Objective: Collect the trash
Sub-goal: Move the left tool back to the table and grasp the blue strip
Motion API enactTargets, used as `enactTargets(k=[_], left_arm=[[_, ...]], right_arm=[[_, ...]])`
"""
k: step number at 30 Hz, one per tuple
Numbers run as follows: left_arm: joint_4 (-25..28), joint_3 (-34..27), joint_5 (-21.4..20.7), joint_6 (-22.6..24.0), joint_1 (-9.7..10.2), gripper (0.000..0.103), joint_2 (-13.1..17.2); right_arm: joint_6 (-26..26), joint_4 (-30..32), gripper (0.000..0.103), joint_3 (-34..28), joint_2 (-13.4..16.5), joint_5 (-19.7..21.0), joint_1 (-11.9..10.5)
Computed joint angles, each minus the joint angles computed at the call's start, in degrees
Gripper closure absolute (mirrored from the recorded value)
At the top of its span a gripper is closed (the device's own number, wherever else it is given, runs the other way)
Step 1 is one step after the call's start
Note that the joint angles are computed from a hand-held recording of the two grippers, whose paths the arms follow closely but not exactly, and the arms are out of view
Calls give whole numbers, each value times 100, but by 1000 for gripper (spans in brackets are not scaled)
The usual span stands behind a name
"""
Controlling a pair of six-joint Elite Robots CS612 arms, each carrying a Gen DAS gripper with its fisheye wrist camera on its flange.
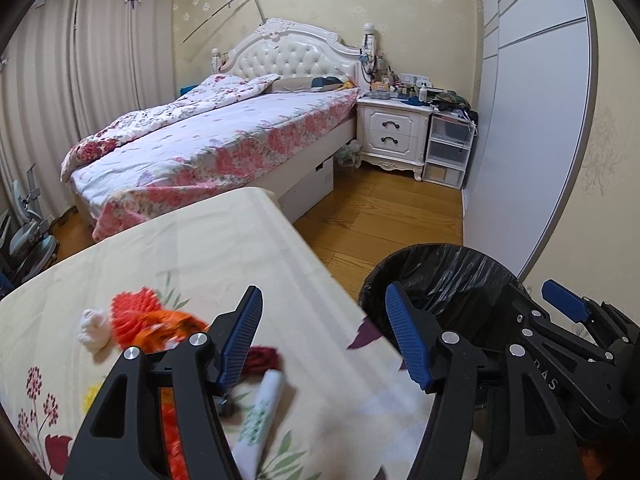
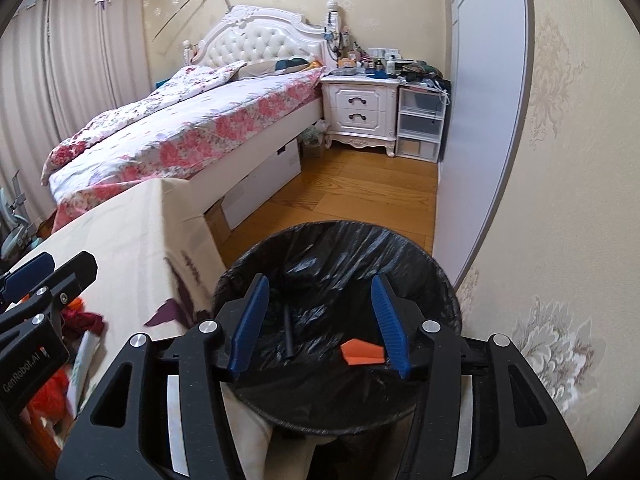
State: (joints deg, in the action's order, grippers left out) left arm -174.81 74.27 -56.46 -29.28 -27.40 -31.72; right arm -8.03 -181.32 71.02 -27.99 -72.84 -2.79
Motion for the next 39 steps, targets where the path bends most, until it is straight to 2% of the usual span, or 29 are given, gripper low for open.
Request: enactTargets(k=[9, 20, 29, 39], left_arm=[[-167, 922, 311, -371, -75, 40, -481], [-138, 1834, 693, -1154, -93, 40, -933], [62, 2074, 620, -1490, -99, 40, -965], [281, 2061, 389, -1583, -98, 40, -857]], right_arm=[[-469, -250, 51, 655, -327, 353, 64], [-1021, -344, 51, 1198, -583, 694, 184], [-1188, -393, 51, 1432, -669, 726, 218], [-1233, -392, 51, 1557, -696, 862, 152]])
